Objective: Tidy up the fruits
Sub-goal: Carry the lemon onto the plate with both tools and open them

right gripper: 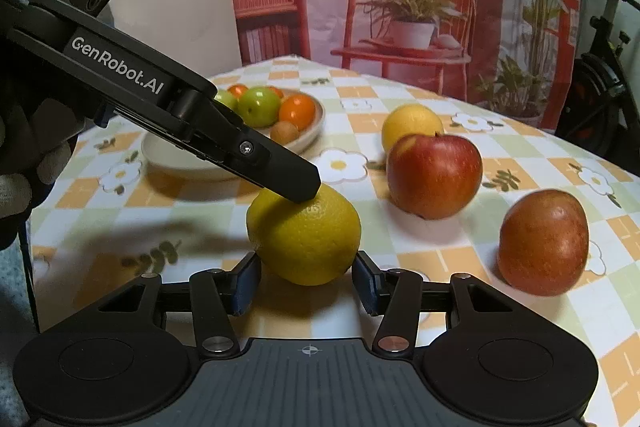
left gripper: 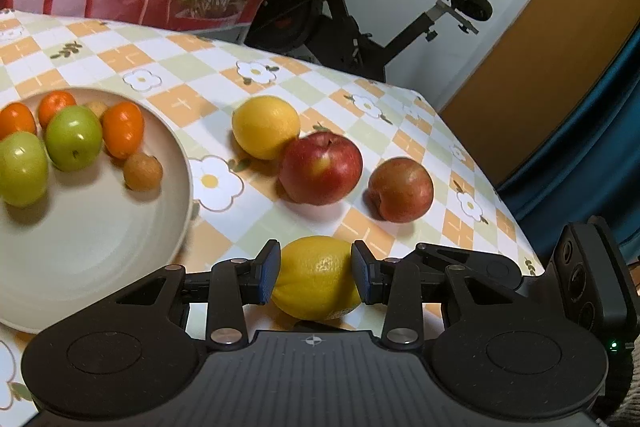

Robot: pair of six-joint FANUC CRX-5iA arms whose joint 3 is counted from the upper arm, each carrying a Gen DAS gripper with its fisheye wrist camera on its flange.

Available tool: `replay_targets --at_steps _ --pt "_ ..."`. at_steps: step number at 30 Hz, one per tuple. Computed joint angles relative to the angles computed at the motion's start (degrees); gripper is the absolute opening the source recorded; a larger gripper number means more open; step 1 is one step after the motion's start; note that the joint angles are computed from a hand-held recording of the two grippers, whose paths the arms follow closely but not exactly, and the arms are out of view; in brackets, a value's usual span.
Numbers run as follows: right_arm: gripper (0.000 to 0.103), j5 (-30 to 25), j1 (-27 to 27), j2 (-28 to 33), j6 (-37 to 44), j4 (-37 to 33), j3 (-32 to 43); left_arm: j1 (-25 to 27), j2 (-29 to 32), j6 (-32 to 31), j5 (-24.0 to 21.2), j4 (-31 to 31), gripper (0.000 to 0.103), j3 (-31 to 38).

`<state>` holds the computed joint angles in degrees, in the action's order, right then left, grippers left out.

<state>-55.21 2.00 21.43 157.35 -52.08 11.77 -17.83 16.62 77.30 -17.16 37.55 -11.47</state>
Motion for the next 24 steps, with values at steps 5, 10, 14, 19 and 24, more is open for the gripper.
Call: replay_targets --at_steps 5,10,14,19,24 --pt "0.046 -0.6 0.0 0.1 1.4 -2.6 1.0 1.1 -2.1 6.5 -0.1 -7.7 0.041 0.7" --pt "0.046 -2.0 2.0 1.2 2.4 -3.9 3.4 2.9 -5.1 17.4 -1.9 -19.6 0.041 1.7" --pt "0.046 -3.7 4.1 3.0 2.4 -4.2 6.3 4.7 -7.3 24.0 -3.3 -25.1 0.041 1.3" --pt "0.046 -4.7 7.2 5.3 1.8 -3.2 9.5 6.9 -8.8 28.3 -4.6 -28.6 0.041 0.8" --pt "0.046 -6.2 9.8 8.1 -0.2 -0.9 13.7 8.7 -9.3 30.7 -5.0 -30.1 0.041 0.2"
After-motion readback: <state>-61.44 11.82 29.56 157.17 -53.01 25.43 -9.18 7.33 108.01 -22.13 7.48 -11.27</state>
